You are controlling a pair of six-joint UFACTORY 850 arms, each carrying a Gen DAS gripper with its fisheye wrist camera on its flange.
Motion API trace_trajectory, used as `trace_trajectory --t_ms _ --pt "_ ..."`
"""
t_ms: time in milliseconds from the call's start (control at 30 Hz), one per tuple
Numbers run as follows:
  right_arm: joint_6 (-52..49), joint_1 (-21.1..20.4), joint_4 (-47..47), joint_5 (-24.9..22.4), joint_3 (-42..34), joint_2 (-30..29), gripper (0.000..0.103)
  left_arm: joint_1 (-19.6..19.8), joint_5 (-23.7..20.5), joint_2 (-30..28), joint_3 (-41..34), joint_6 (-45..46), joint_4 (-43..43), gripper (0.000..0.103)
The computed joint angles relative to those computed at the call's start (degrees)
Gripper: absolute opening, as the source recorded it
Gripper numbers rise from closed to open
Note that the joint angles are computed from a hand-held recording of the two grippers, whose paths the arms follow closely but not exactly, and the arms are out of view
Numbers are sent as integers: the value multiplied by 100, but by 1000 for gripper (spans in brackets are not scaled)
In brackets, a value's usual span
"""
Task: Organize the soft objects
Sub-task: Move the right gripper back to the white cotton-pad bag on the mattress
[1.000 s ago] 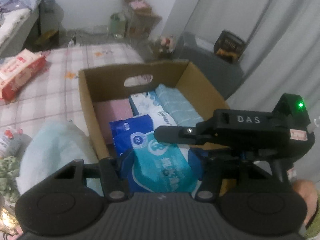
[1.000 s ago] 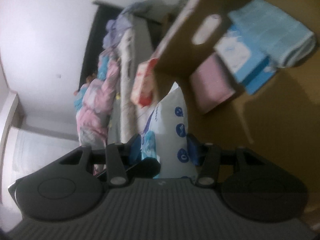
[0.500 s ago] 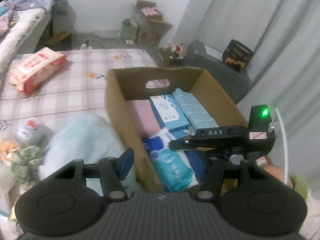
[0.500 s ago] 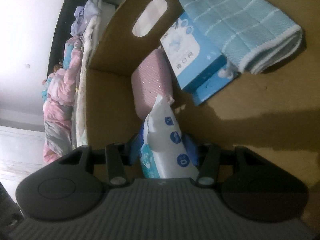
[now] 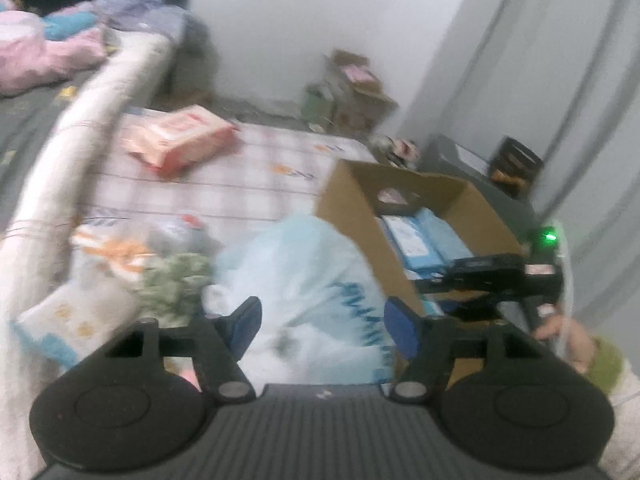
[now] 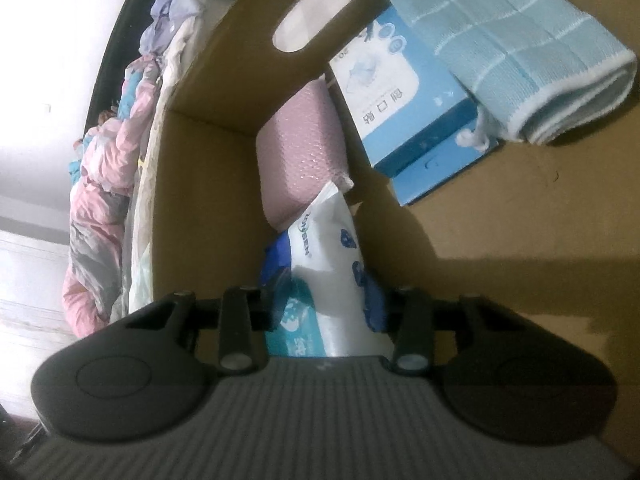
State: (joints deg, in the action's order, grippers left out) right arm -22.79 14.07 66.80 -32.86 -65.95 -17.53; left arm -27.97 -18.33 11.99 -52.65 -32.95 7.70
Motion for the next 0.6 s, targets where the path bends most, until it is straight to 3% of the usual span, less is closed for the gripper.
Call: trace_trajectory --t_ms 67,167,367,600 --pt "72 -12 -50 40 52 102 61 27 11 229 241 -721 734 75" --pt "70 -6 -147 231 178 363 74 130 -49 572 560 -1426 1374 78" --pt "423 166 -963 747 390 1088 79 220 -418 1213 1094 -2856 2991 79" --pt "-316 701 -386 666 215 1477 79 329 -746 1595 1498 -3053 3375 79"
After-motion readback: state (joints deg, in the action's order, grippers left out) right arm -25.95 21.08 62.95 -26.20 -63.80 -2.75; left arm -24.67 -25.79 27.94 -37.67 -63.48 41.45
